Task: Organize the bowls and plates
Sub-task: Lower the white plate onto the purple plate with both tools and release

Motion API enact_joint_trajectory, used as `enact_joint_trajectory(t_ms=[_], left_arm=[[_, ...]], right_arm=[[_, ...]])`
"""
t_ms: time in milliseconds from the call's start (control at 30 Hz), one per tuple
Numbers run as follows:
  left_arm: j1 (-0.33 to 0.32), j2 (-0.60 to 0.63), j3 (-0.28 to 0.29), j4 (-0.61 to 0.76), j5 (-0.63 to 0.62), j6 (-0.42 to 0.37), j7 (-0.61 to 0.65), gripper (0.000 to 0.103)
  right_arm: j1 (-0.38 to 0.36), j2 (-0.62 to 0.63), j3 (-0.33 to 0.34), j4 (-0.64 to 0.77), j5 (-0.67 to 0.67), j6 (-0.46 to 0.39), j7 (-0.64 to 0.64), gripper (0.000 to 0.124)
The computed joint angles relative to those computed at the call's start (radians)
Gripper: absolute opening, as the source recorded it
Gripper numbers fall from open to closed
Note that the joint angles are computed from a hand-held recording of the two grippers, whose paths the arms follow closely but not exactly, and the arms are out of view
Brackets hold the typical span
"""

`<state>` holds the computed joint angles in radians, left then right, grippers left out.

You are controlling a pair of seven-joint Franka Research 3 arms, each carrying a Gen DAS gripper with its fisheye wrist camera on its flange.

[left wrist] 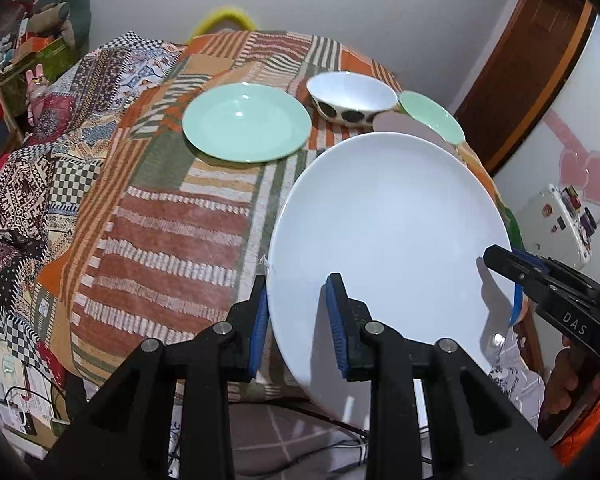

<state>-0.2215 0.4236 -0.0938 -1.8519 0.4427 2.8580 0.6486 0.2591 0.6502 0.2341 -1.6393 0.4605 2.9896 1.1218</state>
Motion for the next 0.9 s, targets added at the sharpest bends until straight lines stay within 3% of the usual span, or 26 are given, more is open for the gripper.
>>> enact_joint_trajectory(t_ms=[567,900], left_arm=[[0.022,0.117,-0.081,0.128,-0.143,-0.113,0.178,0.028],[0.008,0.198,-0.083,0.237,-0.188,-0.177,0.243,0.028]], right_arm=[[-0.011,-0.012,-0.034,-0.064,0.007,-0.027,0.060,0.024],[-0.020,-0.013,-0.049,-0.082,0.006,-0.047,0.089,0.024]])
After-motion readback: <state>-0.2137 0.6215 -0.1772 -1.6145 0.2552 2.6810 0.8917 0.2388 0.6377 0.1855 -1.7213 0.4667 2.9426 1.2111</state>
